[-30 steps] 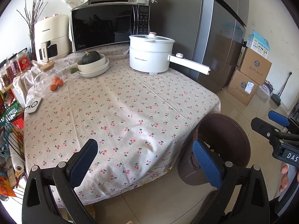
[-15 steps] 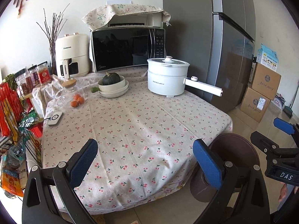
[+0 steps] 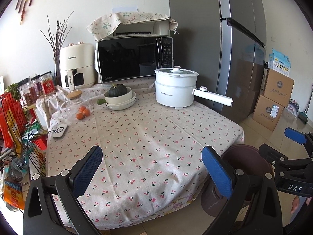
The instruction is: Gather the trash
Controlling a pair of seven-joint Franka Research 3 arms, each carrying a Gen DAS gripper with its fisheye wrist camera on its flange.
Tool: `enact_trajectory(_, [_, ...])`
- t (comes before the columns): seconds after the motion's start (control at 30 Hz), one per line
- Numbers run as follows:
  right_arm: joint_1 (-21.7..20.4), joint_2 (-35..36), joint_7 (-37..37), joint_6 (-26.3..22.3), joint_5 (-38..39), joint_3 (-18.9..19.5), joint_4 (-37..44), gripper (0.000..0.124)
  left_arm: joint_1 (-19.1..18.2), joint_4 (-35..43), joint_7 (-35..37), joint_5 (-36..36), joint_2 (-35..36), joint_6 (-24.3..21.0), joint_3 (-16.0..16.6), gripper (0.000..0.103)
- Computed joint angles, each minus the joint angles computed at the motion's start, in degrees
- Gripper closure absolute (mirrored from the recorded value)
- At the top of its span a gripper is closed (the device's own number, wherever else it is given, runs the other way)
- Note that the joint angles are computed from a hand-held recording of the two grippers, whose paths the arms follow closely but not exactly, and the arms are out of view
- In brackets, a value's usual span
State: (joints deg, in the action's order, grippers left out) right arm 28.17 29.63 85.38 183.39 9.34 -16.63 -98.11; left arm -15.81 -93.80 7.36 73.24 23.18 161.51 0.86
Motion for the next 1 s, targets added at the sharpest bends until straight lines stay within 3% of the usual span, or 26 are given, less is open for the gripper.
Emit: enact_trajectory(1.0, [-0.7, 0.1, 1.3, -0.8, -1.0, 0.2, 0.3, 0.024, -0.3, 0.4, 0.7, -0.2, 0.3, -0.3, 0.1, 0.0])
